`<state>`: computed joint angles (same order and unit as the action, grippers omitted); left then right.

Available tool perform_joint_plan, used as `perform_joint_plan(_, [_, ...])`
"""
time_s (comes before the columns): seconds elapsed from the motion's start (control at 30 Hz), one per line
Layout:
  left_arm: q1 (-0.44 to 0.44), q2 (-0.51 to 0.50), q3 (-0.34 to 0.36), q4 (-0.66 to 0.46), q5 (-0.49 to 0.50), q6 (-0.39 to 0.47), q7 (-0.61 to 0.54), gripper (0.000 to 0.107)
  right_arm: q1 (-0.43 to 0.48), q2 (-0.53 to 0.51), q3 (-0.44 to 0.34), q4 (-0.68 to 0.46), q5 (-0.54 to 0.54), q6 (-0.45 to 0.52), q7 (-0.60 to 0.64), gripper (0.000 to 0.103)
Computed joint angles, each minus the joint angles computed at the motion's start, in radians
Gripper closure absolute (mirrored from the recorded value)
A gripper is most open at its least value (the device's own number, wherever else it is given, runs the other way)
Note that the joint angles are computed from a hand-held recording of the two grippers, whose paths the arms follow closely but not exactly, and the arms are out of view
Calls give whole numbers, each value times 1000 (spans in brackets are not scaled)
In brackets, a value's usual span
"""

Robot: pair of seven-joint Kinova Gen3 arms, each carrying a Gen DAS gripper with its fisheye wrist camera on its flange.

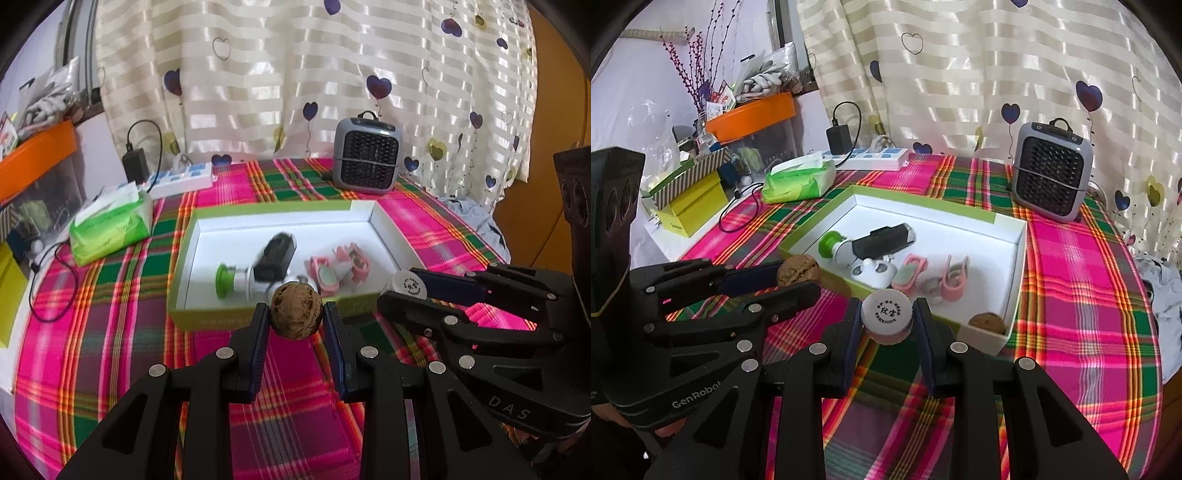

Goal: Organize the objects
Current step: 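Lift and carry the walnut and white jar over the box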

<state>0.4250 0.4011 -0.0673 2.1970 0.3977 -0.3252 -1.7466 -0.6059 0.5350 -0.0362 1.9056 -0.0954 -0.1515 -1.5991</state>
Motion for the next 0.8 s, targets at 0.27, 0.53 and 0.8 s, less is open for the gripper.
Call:
perform_joint_plan(0.27, [-28, 24, 9, -57, -35, 35, 9, 80, 9, 16, 13, -39, 6, 25, 6, 74])
perform_joint_plan(0.53, [-29, 46, -4, -94, -69, 62, 31, 80, 30, 36, 1, -76, 23, 47, 3, 74])
perform_joint_plan(0.8, [-41, 75, -8, -137, -101, 79, 50, 80, 54, 68, -14, -133, 44, 85, -5, 74])
